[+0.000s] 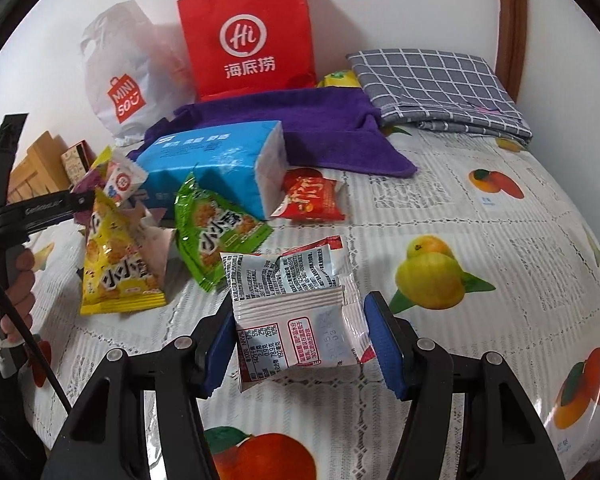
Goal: Organize snacks
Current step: 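Grasp the pink snack bag with the left tool while the right tool lifts the white packet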
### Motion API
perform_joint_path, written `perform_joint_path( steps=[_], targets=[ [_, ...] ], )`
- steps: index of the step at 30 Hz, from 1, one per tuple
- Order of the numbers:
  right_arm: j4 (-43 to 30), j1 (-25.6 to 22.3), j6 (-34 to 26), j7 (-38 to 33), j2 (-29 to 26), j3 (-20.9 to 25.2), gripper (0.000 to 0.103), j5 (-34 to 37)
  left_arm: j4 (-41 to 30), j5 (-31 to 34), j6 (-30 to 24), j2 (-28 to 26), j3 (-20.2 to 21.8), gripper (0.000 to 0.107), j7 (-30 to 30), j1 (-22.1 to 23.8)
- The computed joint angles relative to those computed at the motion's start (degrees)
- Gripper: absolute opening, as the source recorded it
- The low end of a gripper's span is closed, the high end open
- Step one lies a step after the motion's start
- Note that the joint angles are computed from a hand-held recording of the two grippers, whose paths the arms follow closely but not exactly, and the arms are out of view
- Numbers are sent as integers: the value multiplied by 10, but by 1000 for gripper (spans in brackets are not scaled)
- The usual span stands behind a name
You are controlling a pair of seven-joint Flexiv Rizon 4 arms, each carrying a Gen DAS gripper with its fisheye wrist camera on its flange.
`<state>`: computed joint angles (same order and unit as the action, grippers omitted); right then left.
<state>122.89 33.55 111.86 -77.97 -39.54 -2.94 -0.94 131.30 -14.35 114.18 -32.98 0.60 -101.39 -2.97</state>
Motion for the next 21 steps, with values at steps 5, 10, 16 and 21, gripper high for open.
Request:
perform_joint_path(
  steps=[5, 10, 16, 21],
  targets=[
    [-1, 12, -8, 3, 11, -12, 61, 8, 23, -8, 10, 18, 13, 49, -2, -10],
    [-1, 23, -15, 1, 26, -20, 61, 7, 51, 9, 18, 42, 0, 48, -14, 11],
    [-7, 24, -25, 0, 44, -10, 61, -4, 71, 24, 20, 75, -3, 48, -18, 5],
    [-15, 32, -38, 1, 53, -14, 61, -12, 72, 52, 14, 99, -28, 48, -30, 29]
  ],
)
